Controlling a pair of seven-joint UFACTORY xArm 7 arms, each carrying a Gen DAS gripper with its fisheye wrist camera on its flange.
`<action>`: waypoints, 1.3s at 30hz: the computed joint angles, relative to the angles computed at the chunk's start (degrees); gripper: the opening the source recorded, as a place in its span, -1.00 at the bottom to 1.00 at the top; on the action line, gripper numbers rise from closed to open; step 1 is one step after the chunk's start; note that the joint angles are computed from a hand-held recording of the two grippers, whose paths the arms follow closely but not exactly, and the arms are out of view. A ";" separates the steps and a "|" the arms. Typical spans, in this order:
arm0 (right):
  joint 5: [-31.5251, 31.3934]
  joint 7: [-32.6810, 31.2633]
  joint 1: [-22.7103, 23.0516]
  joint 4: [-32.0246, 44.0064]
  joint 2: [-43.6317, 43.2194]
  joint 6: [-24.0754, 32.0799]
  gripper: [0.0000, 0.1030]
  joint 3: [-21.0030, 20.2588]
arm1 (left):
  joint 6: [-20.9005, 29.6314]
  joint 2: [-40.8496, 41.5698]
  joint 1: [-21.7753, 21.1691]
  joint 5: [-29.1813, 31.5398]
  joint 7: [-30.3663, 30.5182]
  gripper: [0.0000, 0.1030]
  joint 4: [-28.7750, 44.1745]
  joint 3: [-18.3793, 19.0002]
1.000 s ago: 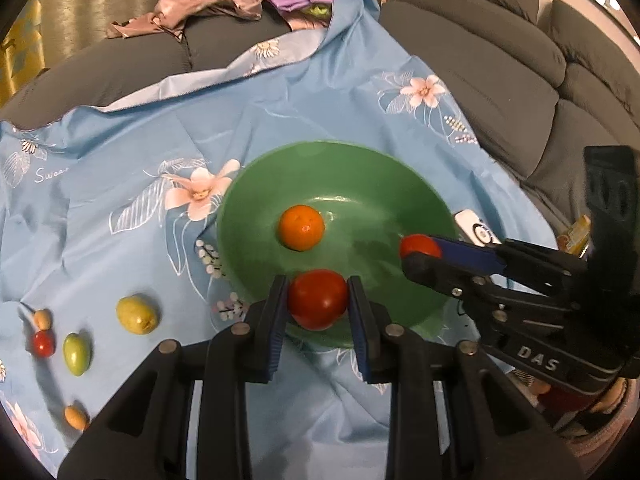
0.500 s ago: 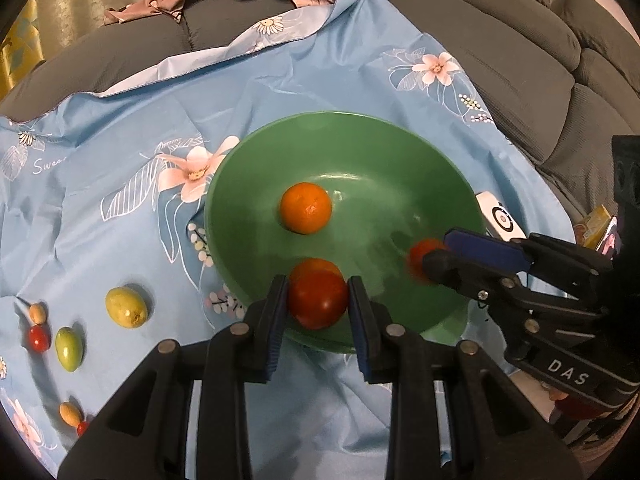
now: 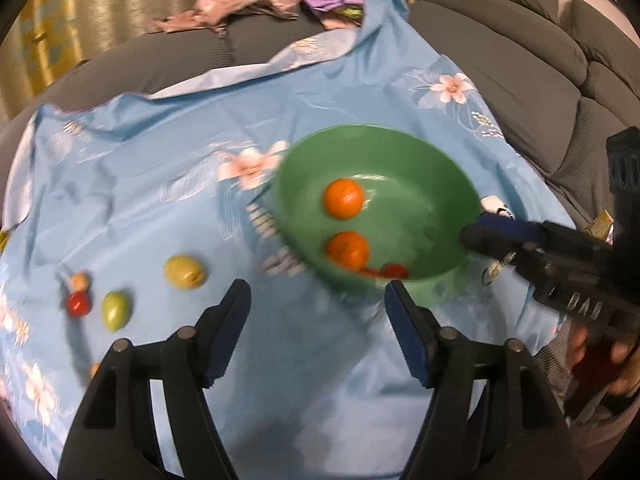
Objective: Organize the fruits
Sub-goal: 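Return the right gripper to the remaining tomatoes and grasp a red tomato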
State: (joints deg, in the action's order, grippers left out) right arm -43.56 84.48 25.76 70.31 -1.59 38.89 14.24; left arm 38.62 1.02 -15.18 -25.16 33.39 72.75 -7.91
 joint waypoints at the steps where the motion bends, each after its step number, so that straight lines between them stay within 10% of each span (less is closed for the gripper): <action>1: -0.23 0.18 0.07 -0.05 -0.12 -0.19 -0.19 0.07 | -0.11 -0.96 0.42 0.09 -0.24 0.45 -1.07 0.42; 16: -1.97 2.84 1.17 1.06 -0.21 -0.88 -0.06 1.81 | -3.58 -13.77 8.21 0.84 -2.60 0.50 -16.83 9.26; 39: 16.49 -25.35 12.99 24.38 23.13 -2.39 -0.06 -5.70 | 1.04 -8.08 9.77 -7.82 4.62 0.36 -14.29 9.95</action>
